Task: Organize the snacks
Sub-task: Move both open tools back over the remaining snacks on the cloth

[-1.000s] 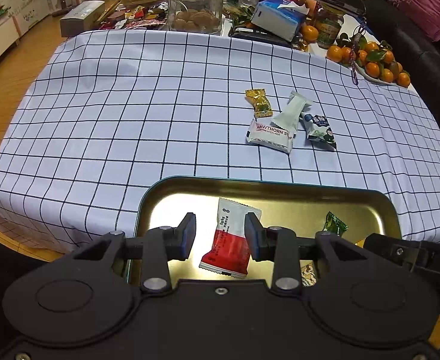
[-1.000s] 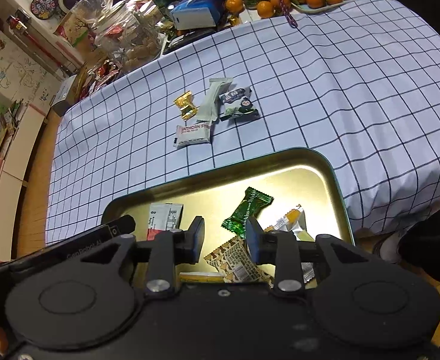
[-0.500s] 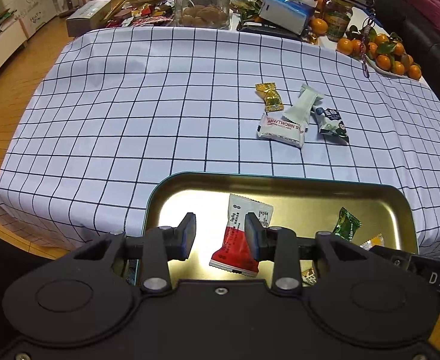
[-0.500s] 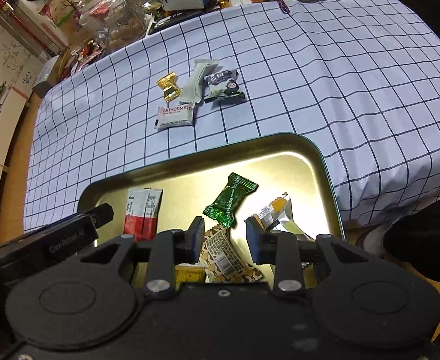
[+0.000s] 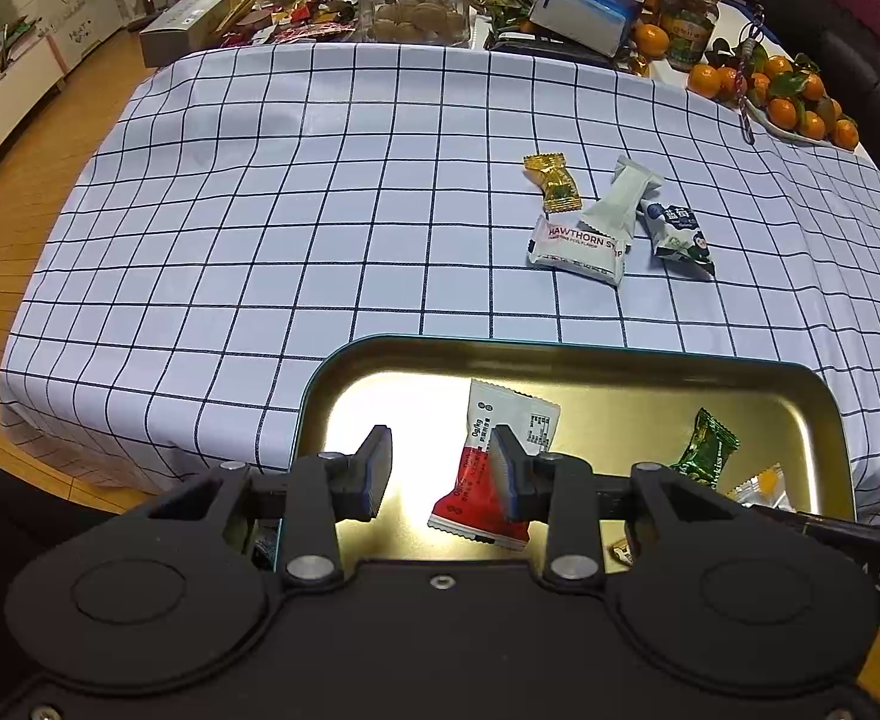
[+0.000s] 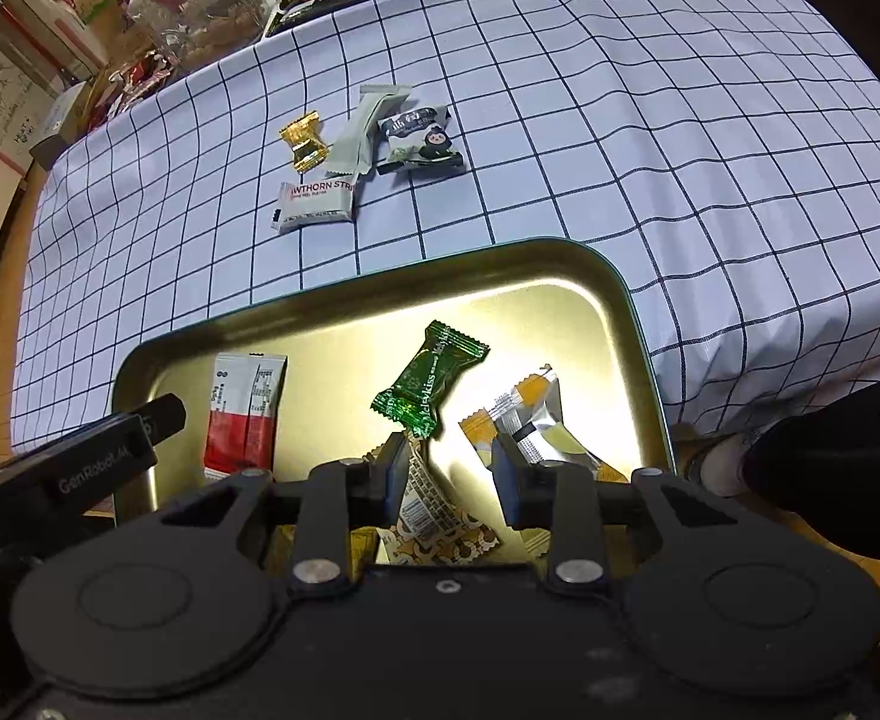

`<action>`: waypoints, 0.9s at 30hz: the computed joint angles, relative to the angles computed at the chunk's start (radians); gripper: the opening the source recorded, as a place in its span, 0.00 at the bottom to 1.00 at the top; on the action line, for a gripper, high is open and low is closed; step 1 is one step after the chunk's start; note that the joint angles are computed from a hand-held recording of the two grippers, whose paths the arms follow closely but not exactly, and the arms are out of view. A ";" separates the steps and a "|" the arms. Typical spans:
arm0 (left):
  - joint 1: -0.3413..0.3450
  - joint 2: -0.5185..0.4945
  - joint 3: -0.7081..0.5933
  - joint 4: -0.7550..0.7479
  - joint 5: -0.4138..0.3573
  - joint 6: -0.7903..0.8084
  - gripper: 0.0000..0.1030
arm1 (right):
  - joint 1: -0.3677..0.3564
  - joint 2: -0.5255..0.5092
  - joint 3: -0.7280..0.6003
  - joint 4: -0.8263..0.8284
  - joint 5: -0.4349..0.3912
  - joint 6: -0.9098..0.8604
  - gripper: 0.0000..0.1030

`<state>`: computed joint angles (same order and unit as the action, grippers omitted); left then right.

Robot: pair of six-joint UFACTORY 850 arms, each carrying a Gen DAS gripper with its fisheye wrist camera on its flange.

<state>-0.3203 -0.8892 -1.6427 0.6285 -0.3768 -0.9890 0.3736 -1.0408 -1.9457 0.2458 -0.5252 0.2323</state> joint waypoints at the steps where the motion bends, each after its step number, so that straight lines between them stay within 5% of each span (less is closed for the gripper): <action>1: -0.001 0.000 0.000 0.011 -0.002 -0.009 0.43 | 0.001 -0.003 -0.005 -0.007 -0.004 0.006 0.33; 16: -0.001 -0.004 -0.012 0.015 -0.033 -0.049 0.43 | -0.004 -0.053 -0.085 -0.033 -0.093 0.031 0.33; 27: 0.039 -0.063 -0.133 -0.334 -0.142 0.240 0.43 | 0.001 -0.119 -0.199 -0.090 -0.213 0.082 0.33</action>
<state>-0.2813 -0.9522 -1.7752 0.2948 -0.5183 -0.7489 0.3743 -1.1603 -2.1449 0.1561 -0.7378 0.3146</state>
